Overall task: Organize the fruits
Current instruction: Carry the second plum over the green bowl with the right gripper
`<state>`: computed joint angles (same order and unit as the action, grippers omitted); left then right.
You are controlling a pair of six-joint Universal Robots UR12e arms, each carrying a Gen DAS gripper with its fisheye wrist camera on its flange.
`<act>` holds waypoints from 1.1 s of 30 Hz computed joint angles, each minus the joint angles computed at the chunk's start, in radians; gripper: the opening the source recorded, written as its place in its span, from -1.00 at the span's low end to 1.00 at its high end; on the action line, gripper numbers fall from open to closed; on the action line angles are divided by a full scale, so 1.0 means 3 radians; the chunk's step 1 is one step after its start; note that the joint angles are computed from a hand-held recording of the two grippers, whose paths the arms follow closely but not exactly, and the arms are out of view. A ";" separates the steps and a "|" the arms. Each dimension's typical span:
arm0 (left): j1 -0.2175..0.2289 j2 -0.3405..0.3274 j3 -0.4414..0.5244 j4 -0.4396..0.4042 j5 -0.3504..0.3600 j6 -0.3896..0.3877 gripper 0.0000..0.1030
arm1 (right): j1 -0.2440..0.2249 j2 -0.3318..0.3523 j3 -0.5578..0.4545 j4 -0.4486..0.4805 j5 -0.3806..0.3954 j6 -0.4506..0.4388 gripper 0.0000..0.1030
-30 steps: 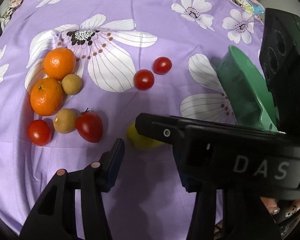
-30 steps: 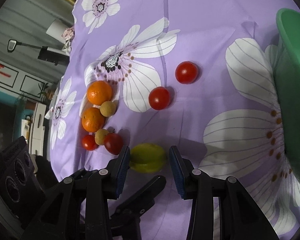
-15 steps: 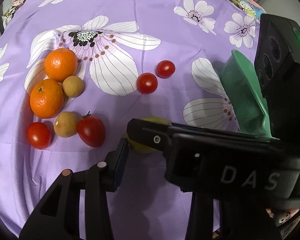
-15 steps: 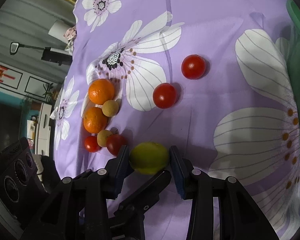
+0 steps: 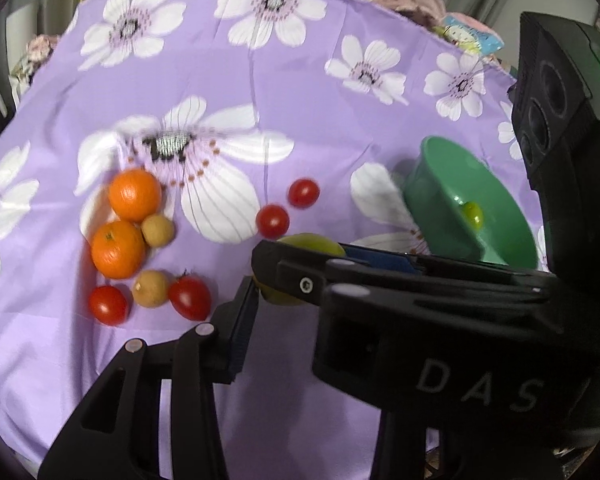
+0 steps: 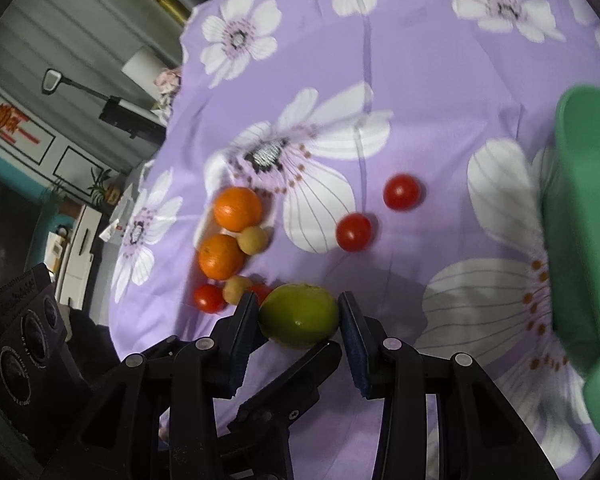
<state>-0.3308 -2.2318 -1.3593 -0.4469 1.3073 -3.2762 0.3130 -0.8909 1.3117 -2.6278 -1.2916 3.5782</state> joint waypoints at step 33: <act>-0.0238 -0.0006 0.0173 0.0655 -0.0020 0.0186 -0.21 | -0.0080 -0.0487 0.0654 -0.1117 -0.0564 0.0012 -0.16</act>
